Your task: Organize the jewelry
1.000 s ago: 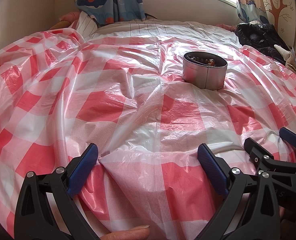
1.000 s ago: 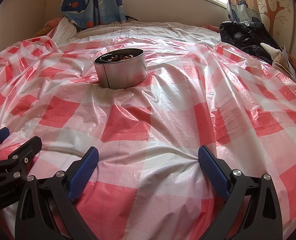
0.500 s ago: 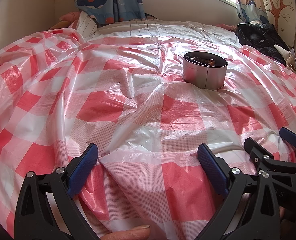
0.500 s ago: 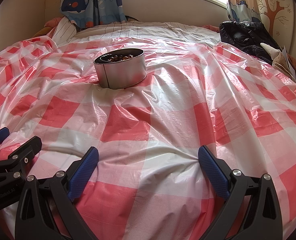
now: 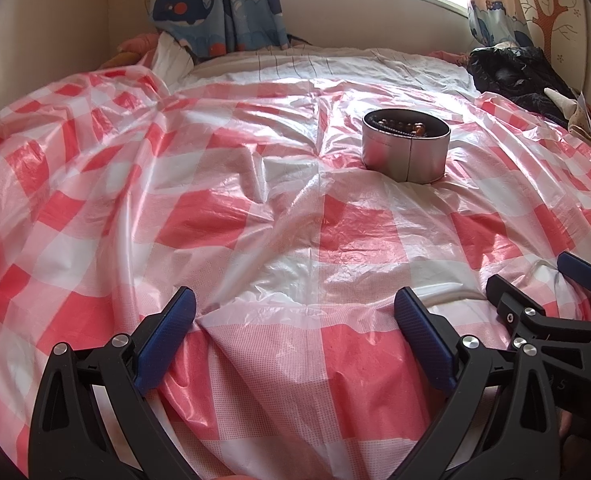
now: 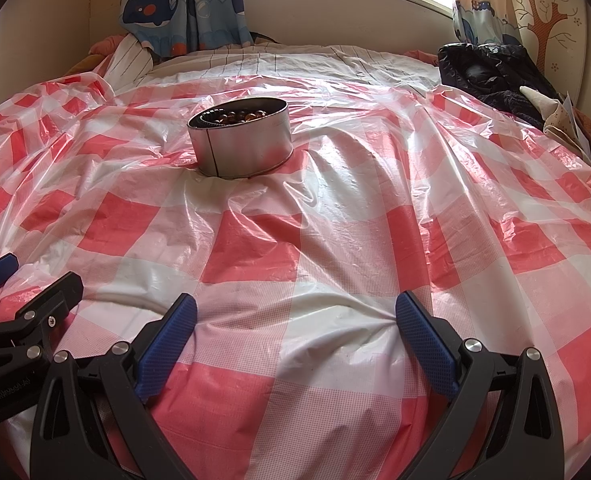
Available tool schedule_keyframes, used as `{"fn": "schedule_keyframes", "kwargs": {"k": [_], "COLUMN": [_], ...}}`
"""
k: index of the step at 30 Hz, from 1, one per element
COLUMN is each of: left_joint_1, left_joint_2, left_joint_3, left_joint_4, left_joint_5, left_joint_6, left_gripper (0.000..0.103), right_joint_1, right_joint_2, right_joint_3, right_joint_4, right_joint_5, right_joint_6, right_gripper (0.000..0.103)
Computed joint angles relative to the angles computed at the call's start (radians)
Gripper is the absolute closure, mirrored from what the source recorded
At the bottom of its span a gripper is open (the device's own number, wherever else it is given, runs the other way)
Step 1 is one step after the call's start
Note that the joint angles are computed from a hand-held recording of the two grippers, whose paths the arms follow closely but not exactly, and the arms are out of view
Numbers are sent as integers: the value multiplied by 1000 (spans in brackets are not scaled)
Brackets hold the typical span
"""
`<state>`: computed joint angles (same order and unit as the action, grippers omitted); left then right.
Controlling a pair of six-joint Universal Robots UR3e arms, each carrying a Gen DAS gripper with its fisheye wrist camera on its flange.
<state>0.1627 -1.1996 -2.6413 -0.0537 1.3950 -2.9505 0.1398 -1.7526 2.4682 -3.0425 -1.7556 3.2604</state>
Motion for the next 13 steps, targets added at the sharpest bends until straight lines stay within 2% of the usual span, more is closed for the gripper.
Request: {"fn": "schedule_keyframes", "kwargs": {"k": [13], "left_joint_1": [10], "left_joint_2": [0], "left_joint_3": [22], "left_joint_4": [-63], "left_joint_5": [-15], "left_joint_6": [-8], "left_gripper": [8], "right_joint_1": [-20], "right_joint_2": [-1], "right_joint_3": [7], "right_joint_4": [-8], "right_joint_5": [12], "right_joint_6": [-12], "right_gripper": [8]}}
